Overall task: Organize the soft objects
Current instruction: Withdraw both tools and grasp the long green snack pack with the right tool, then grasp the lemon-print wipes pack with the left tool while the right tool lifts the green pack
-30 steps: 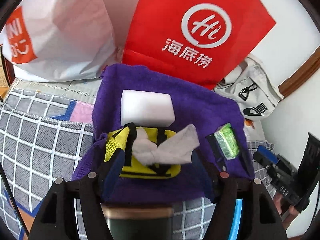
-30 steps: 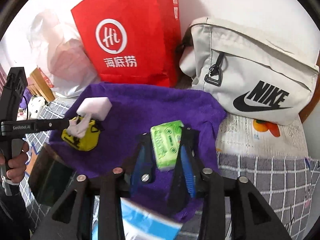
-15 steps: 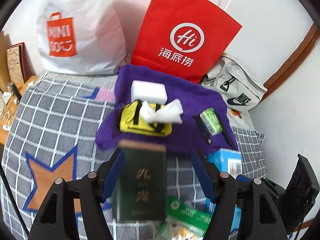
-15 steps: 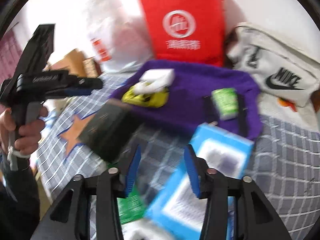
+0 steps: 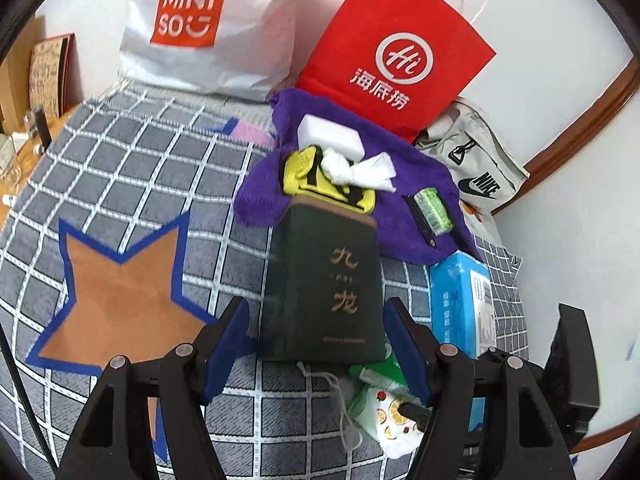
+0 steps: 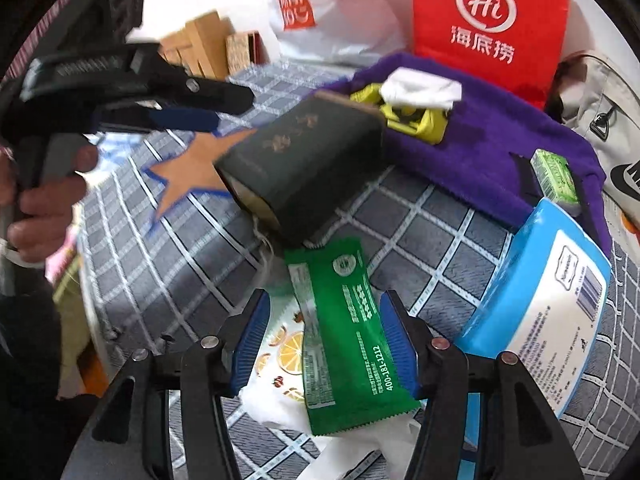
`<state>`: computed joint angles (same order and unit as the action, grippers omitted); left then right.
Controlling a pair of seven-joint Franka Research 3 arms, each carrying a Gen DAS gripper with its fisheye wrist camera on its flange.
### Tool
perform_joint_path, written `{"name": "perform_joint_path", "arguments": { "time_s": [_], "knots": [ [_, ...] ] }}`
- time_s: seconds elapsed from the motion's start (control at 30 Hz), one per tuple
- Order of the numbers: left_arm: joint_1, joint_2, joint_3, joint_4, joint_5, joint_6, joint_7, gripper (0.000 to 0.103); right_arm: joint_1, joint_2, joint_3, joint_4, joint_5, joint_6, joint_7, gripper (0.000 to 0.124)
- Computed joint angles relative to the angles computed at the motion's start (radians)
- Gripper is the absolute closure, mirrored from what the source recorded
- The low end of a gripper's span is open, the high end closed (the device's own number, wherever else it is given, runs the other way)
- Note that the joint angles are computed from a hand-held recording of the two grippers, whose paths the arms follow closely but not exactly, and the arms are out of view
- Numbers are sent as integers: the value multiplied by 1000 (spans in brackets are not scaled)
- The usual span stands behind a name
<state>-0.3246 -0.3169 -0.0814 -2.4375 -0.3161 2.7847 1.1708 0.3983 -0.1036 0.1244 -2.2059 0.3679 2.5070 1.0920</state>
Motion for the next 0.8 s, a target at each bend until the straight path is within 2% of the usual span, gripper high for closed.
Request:
{"name": "perform_joint_path", "arguments": {
  "time_s": [0.13, 0.2, 0.27, 0.57, 0.8],
  "knots": [
    [-16, -5, 14, -25, -29, 14, 22, 35, -4, 18, 13, 2, -92, 8, 71, 68],
    [-14, -6, 14, -28, -31, 4, 22, 35, -4, 15, 19, -7, -148, 31, 106, 86],
    [-7, -12, 6, -34, -22, -2, 14, 35, -2, 10, 13, -5, -129, 20, 110, 102],
    [-3, -72, -30, -81, 48, -30, -69, 35, 9, -118, -11, -101, 17, 105, 75, 110],
    [-17, -97, -77, -102, 139, -87, -162, 35, 32, -234, -35, -191, 122, 188, 51, 113]
  ]
}}
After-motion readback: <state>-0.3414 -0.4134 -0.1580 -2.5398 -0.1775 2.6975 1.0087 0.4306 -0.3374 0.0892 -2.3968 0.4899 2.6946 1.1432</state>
